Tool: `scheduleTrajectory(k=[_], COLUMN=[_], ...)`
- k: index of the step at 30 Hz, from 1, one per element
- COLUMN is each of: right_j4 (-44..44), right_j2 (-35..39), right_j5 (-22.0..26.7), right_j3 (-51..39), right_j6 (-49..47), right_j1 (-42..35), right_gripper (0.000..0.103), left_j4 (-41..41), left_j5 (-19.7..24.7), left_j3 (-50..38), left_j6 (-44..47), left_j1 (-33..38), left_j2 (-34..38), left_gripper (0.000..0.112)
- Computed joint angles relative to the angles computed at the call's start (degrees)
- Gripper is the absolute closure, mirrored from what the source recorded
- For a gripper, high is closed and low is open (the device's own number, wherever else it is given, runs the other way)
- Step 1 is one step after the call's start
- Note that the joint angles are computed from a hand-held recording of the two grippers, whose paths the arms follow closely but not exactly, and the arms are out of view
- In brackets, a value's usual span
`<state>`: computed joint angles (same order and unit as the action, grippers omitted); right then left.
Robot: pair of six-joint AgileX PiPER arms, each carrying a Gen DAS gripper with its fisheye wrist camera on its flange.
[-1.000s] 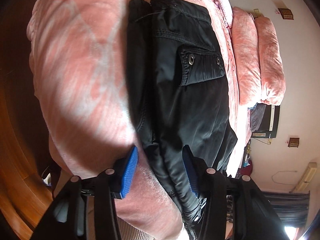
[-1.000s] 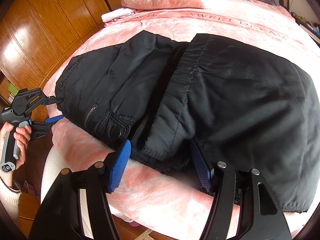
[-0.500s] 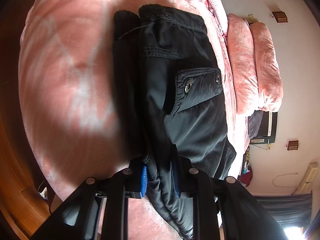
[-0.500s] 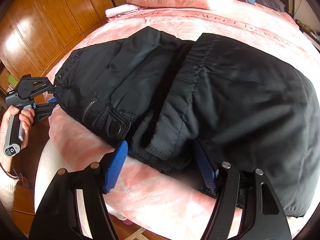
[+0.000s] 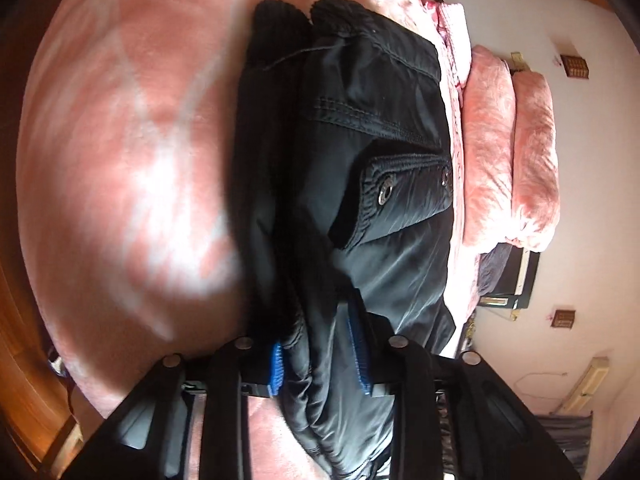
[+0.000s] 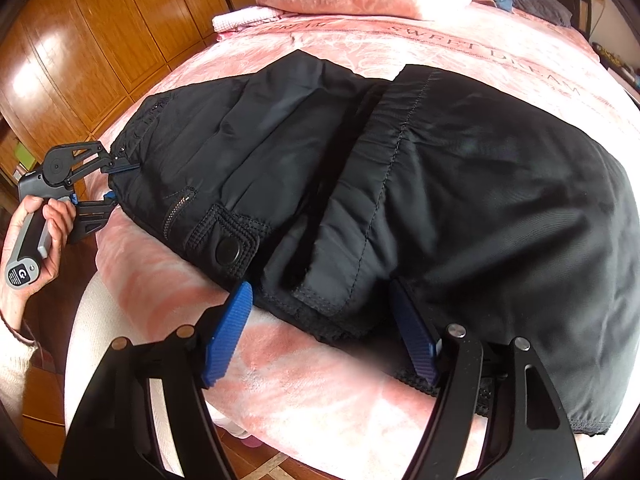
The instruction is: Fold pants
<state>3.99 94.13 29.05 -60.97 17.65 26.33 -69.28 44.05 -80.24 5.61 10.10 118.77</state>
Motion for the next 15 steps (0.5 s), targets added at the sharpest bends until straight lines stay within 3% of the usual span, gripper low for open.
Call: scheduleTrajectory(k=[1,5,8,15], right_j4=[0.0,0.6,0.0,-2.8], right_j2=[0.0,0.1,0.0,0.7], right_j5=[0.1,0.2,0.2,0.4], right_j3=[-0.1,-0.2,-0.1,-0.6], right_j6=[0.1,-0.6,0.0,1.9], right_j1=[0.0,-0.3,0.0,1.1], right_gripper=[0.032,0.032,0.032,0.028], left_j4=[-2.4,-1.5,-0.5,-3.8], left_j5=[0.2,2.4,3.5,0.9], left_j3=[0.3,-4.1,-6.1,-3.0], left_j6=[1.4,-1.3,-4.6,5.9], left_j1=[0.3,0.6,0.7,-0.5], left_j2=[0.2,2.8,3.2,-0.3], left_gripper=[0.067,0.053,0.052,0.052])
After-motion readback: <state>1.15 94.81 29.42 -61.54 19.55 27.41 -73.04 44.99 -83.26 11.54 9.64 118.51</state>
